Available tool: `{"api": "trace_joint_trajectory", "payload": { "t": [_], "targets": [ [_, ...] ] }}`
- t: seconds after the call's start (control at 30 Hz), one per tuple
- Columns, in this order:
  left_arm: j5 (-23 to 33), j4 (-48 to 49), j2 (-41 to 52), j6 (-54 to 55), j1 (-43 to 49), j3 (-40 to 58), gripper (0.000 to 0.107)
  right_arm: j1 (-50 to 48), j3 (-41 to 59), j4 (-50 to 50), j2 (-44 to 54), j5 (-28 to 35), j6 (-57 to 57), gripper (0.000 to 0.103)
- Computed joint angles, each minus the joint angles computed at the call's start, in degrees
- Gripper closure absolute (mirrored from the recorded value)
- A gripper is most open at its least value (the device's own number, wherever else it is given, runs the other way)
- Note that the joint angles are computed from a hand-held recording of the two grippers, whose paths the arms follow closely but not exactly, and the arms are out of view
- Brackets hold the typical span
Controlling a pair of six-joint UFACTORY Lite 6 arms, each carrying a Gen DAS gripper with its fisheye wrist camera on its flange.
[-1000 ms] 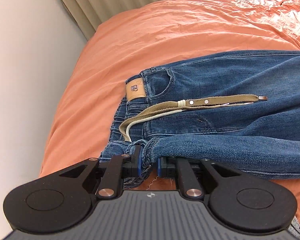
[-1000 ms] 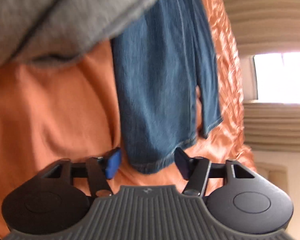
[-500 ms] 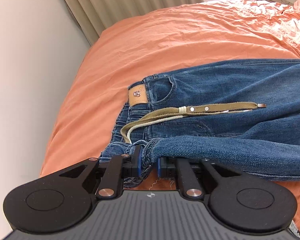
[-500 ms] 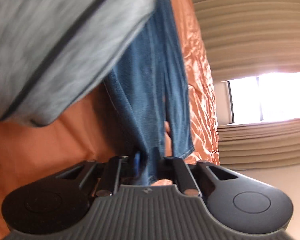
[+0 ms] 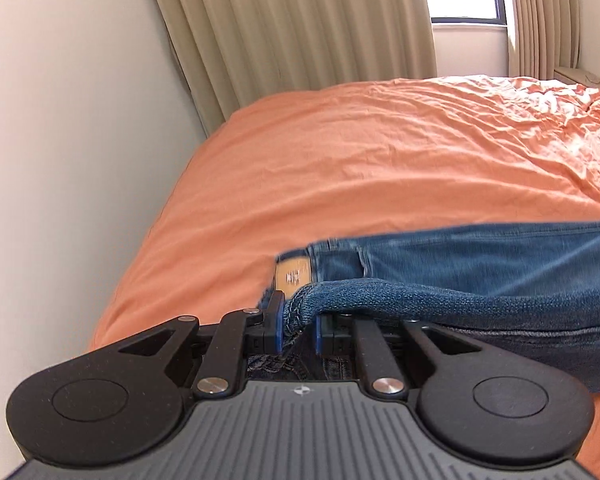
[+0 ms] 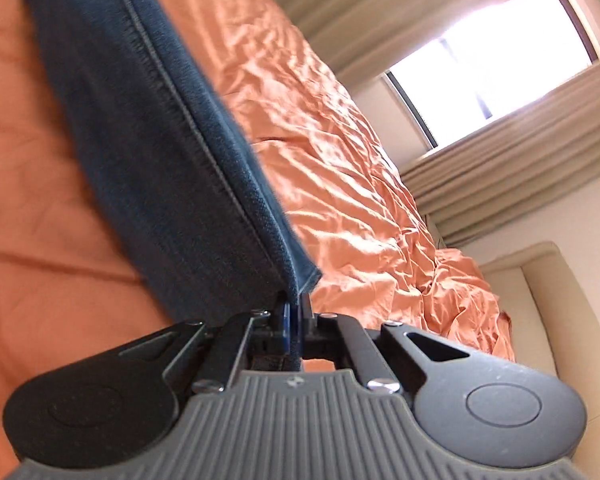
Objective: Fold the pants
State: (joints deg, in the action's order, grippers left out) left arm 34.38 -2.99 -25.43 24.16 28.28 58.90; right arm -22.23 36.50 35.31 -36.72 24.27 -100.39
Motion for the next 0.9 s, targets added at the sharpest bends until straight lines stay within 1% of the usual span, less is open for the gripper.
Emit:
{"api": "trace_joint_trajectory", "payload": {
  "t": [0.03, 0.07, 0.1, 0.13, 0.17, 0.2, 0.3, 0.37, 0.4, 0.43, 0.5, 0.63, 0.7, 0.8, 0.83, 0.87, 0.9],
  "targets": [
    [-1.0, 2.7, 2.6, -3.3, -1.7, 1.9, 0.092, 3.0, 3.7, -3.7, 5.4, -3.0, 6.0, 0.103],
    [-1.8, 5.3, 5.2, -6.3, -3.3, 3.9, 0.092, 5.1, 7.8, -8.3, 10.4, -3.9, 12.0, 0.103],
    [-2.5, 7.8, 8.0, -9.2, -4.7, 6.0, 0.092, 7.6, 11.9, -11.7, 16.4, -7.2, 18.0, 0.103],
    [-3.4, 10.9, 11.4, -12.8, -6.4, 8.3, 0.092, 9.6, 16.3, -15.7, 22.4, -9.1, 24.0, 0.103],
    [-4.0, 13.1, 14.7, -15.5, -7.6, 10.6, 0.092, 10.9, 21.7, -20.4, 28.4, -8.8, 30.0, 0.103],
    [-4.3, 14.7, 18.1, -17.7, -8.6, 13.3, 0.092, 12.3, 26.4, -24.7, 34.4, -10.2, 36.0, 0.103],
    [-4.8, 20.9, 30.1, -25.1, -11.7, 22.2, 0.092, 16.2, 43.5, -39.8, 52.4, -9.1, 54.0, 0.103],
    [-4.4, 24.6, 38.0, -28.8, -13.5, 28.0, 0.091, 18.2, 55.3, -51.0, 64.4, -5.9, 66.0, 0.103],
    [-3.9, 26.3, 41.3, -30.7, -14.5, 30.6, 0.091, 19.1, 59.4, -55.8, 69.0, -5.3, 71.0, 0.103],
    [-3.5, 27.5, 45.3, -31.9, -15.3, 33.7, 0.091, 19.7, 63.3, -58.1, 73.3, -4.5, 73.6, 0.103],
    [-2.4, 29.1, 52.6, -33.4, -16.5, 39.3, 0.091, 20.5, 72.3, -59.1, 82.5, -2.6, 75.0, 0.103],
    [0.2, 31.6, 63.9, -34.0, -18.0, 47.8, 0.091, 21.3, 89.3, -56.1, 97.1, 3.6, 73.2, 0.103],
    [1.3, 31.5, 68.5, -33.6, -18.1, 51.7, 0.091, 21.5, 99.7, -53.4, 104.7, 7.5, 71.0, 0.103],
    [1.4, 31.2, 72.4, -33.0, -17.9, 54.7, 0.09, 21.5, 108.0, -51.8, 110.6, 10.4, 69.6, 0.103],
    [1.6, 31.8, 73.2, -33.1, -18.1, 55.3, 0.088, 21.5, 110.8, -51.8, 112.5, 11.3, 70.1, 0.103],
    [1.7, 33.3, 73.7, -33.7, -18.4, 55.5, 0.084, 21.5, 111.3, -51.9, 112.9, 11.1, 70.7, 0.103],
    [1.3, 34.4, 73.3, -33.7, -18.6, 54.4, 0.084, 21.4, 109.3, -52.8, 111.6, 10.3, 72.2, 0.1]
  ]
}}
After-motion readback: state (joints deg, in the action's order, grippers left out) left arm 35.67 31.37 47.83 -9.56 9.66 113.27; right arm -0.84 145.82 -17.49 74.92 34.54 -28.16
